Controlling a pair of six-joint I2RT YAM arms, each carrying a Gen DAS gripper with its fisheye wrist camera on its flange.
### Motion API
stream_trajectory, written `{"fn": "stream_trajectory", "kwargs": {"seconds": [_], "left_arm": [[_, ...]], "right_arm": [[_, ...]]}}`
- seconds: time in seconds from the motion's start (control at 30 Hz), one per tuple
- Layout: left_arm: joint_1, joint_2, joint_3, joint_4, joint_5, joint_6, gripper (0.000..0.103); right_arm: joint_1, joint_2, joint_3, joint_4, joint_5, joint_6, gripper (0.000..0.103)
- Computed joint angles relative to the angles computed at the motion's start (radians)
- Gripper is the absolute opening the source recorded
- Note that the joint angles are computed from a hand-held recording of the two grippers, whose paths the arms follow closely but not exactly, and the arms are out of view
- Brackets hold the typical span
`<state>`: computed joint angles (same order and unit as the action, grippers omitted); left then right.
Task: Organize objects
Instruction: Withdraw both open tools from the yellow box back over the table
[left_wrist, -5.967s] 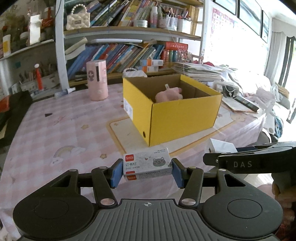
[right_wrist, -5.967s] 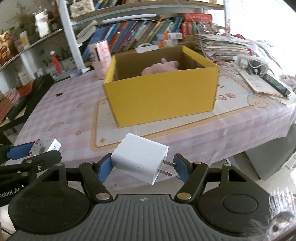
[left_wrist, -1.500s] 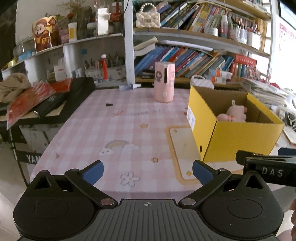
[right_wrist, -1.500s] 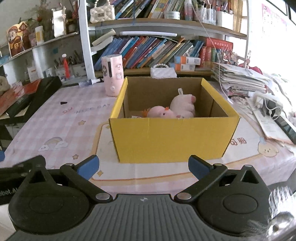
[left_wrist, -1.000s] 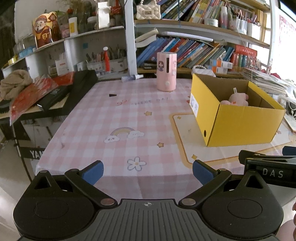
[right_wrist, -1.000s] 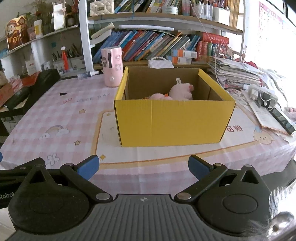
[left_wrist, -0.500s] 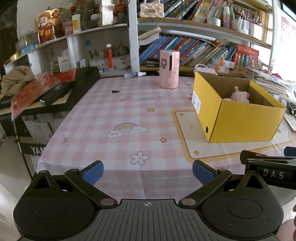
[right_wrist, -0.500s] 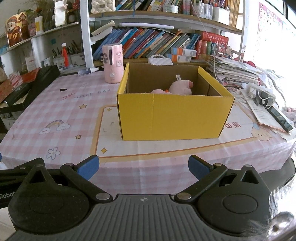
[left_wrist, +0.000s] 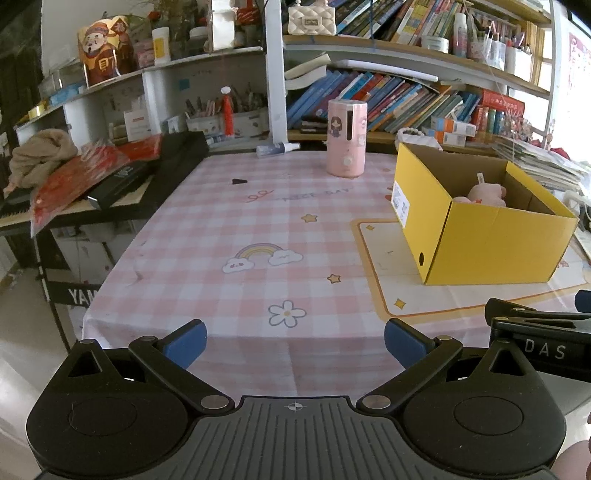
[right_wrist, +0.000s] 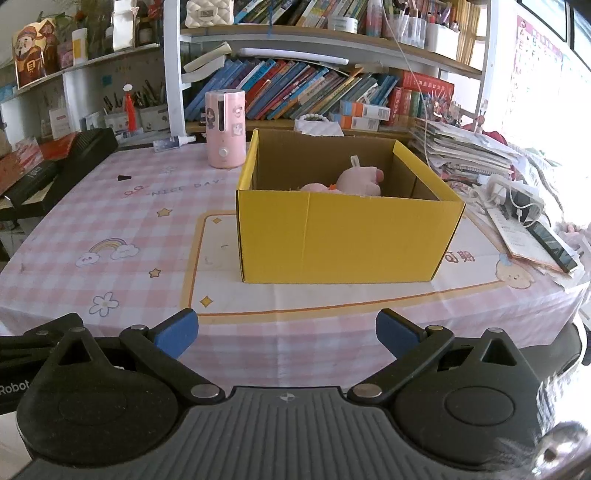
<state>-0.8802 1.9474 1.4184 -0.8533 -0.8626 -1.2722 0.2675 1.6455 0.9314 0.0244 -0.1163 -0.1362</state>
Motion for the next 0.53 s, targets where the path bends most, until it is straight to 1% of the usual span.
{"fn": "stream_trajectory", "kwargs": {"seconds": [0.53], "left_arm": [[0.017,0.012,0.015,0.018,0.035,0.011,0.103]], "right_arm": [[-0.008,0.028,0.037,-0.019,0.009,-0.009,0.103]]}}
